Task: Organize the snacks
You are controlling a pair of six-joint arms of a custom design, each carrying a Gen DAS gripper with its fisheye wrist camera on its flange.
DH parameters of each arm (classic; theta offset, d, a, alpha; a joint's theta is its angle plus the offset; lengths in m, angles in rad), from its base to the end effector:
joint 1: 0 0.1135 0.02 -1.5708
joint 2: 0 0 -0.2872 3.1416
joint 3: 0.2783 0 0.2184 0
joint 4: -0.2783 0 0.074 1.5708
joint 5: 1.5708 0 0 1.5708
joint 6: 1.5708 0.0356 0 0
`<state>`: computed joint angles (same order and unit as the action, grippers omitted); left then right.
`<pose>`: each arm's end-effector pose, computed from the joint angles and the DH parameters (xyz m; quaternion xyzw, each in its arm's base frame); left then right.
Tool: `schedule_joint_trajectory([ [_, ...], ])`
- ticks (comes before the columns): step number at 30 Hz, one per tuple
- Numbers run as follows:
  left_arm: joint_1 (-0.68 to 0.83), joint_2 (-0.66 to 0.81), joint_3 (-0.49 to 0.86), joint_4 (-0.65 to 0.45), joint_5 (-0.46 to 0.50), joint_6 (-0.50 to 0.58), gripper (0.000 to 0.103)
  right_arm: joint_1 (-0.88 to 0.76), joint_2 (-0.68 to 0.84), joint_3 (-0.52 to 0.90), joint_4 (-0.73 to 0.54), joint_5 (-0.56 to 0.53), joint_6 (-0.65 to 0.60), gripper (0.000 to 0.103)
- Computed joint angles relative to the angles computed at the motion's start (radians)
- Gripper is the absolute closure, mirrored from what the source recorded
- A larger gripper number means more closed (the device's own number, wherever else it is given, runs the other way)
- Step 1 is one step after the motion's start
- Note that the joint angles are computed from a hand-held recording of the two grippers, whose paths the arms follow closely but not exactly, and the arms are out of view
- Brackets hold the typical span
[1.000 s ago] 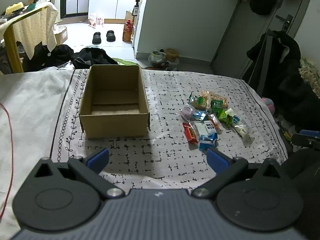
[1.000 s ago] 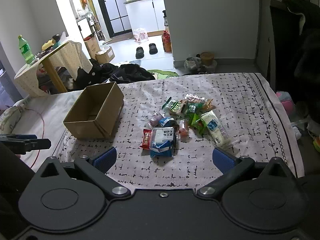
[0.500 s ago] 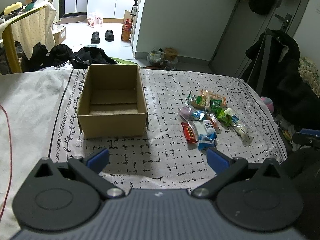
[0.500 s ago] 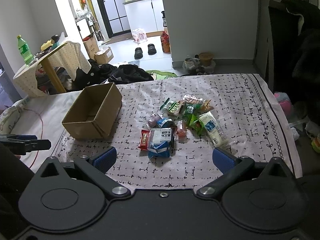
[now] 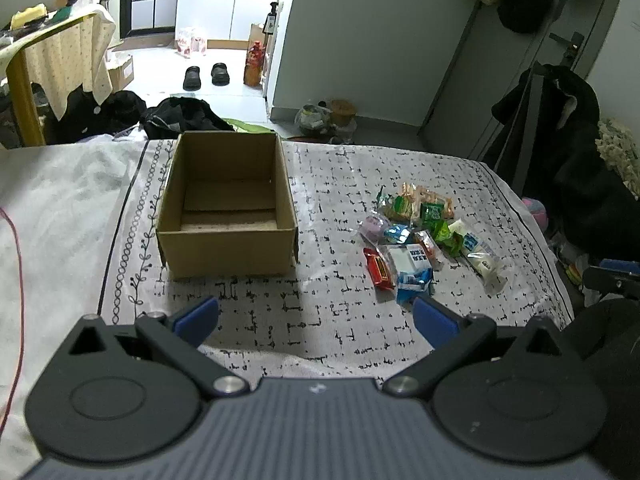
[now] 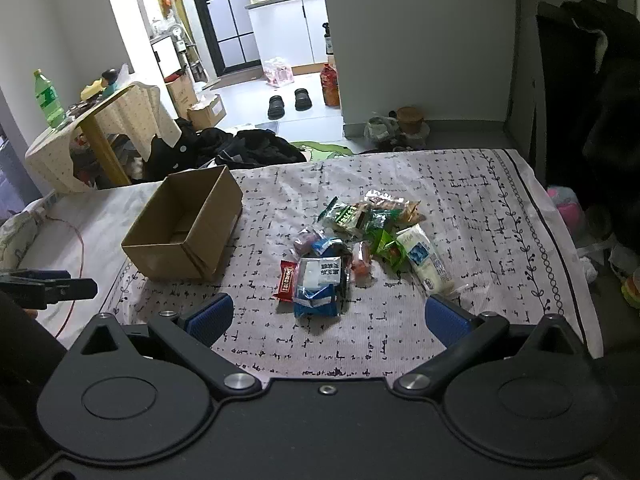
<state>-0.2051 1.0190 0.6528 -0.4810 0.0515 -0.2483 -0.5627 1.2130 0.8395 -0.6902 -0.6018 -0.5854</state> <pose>0.1558 -0.0343 0.2568 -0.0111 0.9349 -0.1030 0.3394 0.1689 -0.0827 0.2714 -0.0848 0.9236 0.1108 0.3570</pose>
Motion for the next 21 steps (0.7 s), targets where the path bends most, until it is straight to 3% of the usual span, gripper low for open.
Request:
schedule_joint_trajectory([
  [11, 0.121, 0.047, 0.006, 0.034, 0.055, 0.096, 0.000, 0.048, 0.029, -0.034, 0.093, 0.039, 0.047, 0.000],
  [21, 0.119, 0.160, 0.021, 0.121, 0.050, 0.148, 0.000, 0.067, 0.083, -0.051, 0.180, 0.074, 0.098, 0.000],
])
